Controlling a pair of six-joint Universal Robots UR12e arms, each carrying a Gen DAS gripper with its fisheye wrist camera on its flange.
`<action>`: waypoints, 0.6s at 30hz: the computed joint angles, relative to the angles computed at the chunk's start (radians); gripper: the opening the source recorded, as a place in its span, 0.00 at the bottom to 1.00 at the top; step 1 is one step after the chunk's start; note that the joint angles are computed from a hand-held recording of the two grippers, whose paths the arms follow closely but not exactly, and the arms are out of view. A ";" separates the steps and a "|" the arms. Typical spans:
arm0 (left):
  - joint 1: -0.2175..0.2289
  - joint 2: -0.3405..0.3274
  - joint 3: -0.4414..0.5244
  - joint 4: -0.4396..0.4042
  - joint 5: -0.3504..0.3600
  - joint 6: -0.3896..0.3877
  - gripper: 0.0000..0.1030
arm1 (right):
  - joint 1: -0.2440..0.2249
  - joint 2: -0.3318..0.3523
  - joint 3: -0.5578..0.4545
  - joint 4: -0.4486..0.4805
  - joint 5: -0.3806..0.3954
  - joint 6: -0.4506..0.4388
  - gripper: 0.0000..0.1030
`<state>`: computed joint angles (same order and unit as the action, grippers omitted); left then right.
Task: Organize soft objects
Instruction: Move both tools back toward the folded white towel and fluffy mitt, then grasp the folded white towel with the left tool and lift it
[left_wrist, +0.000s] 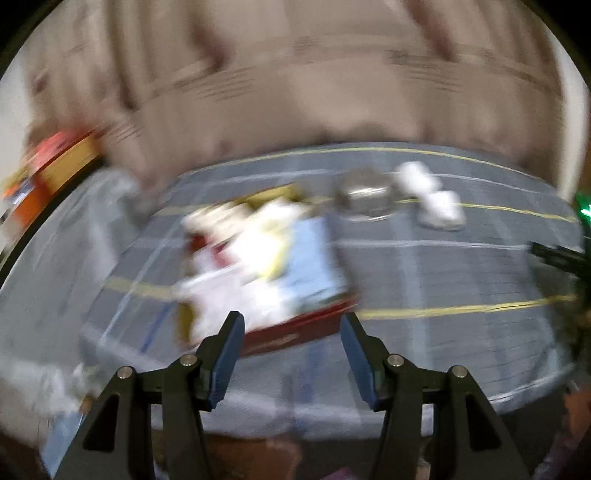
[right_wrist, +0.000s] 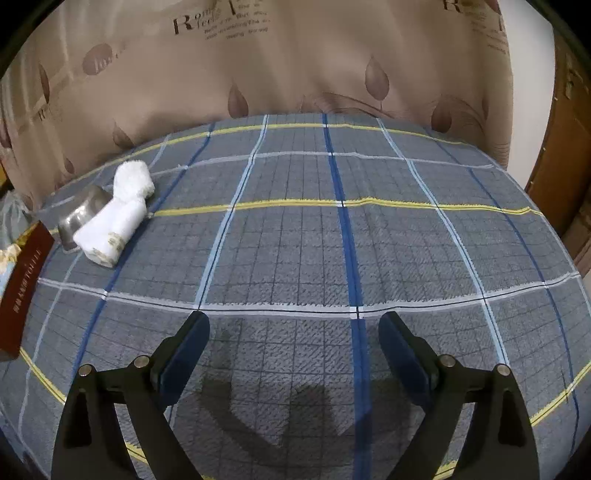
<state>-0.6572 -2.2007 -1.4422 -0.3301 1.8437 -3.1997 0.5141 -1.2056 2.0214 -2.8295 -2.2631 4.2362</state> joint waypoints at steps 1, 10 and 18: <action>-0.004 -0.013 0.028 -0.018 -0.041 0.021 0.54 | 0.000 0.000 0.007 -0.026 0.001 -0.004 0.91; -0.022 -0.209 0.409 -0.321 -0.316 0.084 0.54 | -0.005 0.009 0.029 -0.166 0.028 -0.073 0.91; -0.004 -0.435 0.831 -0.642 -0.435 0.022 0.54 | -0.007 0.018 0.041 -0.262 0.058 -0.128 0.91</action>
